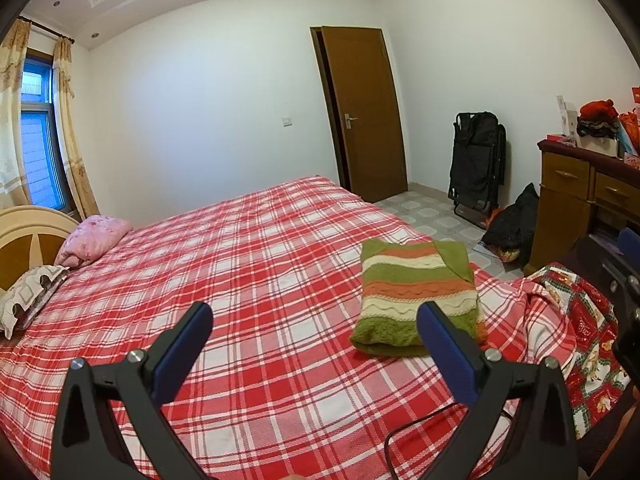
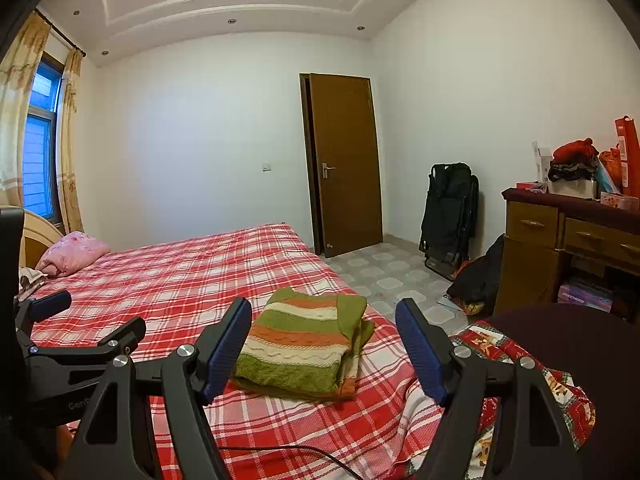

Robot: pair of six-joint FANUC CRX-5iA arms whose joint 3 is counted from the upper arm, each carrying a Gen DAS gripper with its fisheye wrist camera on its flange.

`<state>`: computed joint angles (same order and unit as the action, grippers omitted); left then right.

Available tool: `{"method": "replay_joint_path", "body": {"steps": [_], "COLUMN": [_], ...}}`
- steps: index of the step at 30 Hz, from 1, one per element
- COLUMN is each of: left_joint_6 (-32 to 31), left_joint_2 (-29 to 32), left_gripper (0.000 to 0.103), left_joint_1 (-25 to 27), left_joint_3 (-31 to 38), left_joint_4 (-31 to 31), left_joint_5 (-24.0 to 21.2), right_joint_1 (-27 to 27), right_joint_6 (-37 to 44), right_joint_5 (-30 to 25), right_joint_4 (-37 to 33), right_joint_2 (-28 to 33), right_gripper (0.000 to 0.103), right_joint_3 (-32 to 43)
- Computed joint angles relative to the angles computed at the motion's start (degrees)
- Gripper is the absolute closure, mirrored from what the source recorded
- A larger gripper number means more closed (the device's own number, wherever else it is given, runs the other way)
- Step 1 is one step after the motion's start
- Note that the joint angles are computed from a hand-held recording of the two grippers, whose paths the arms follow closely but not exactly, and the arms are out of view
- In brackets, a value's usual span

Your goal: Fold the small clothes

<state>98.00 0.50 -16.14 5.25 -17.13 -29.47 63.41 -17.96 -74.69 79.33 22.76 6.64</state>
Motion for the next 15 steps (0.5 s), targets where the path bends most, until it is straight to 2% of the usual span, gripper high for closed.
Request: {"method": "replay_joint_path", "body": {"steps": [2,5,8,11,15], "left_joint_6": [-0.9,-4.8,-12.9,-18.9,-19.3], "left_joint_2": [0.2,0.5,1.2,1.4,1.3], "left_gripper": [0.0,0.0,0.0,0.0,0.0], "left_joint_1": [0.1,1.2,3.1,4.1,3.8], "left_joint_3": [0.0,-0.4,-1.7,-3.5,-4.0], "left_joint_4": [0.8,5.7,15.5,22.7,22.6], "left_joint_5": [0.1,0.6,1.0,1.9,2.6], "right_joint_1": [0.0,0.0,0.1,0.1,0.0], "right_joint_6": [0.2,0.4,0.0,-0.3,-0.3], "right_joint_5": [-0.2,-0.6,-1.0,-1.1,-0.7], "right_joint_4": [-0.1,-0.3,-0.5,-0.6,-0.9], "right_joint_2": [0.2,0.4,0.3,0.2,0.0], "right_gripper": [0.028,0.028,0.028,0.028,0.028], "right_joint_3": [0.2,0.5,0.4,0.4,0.1]}}
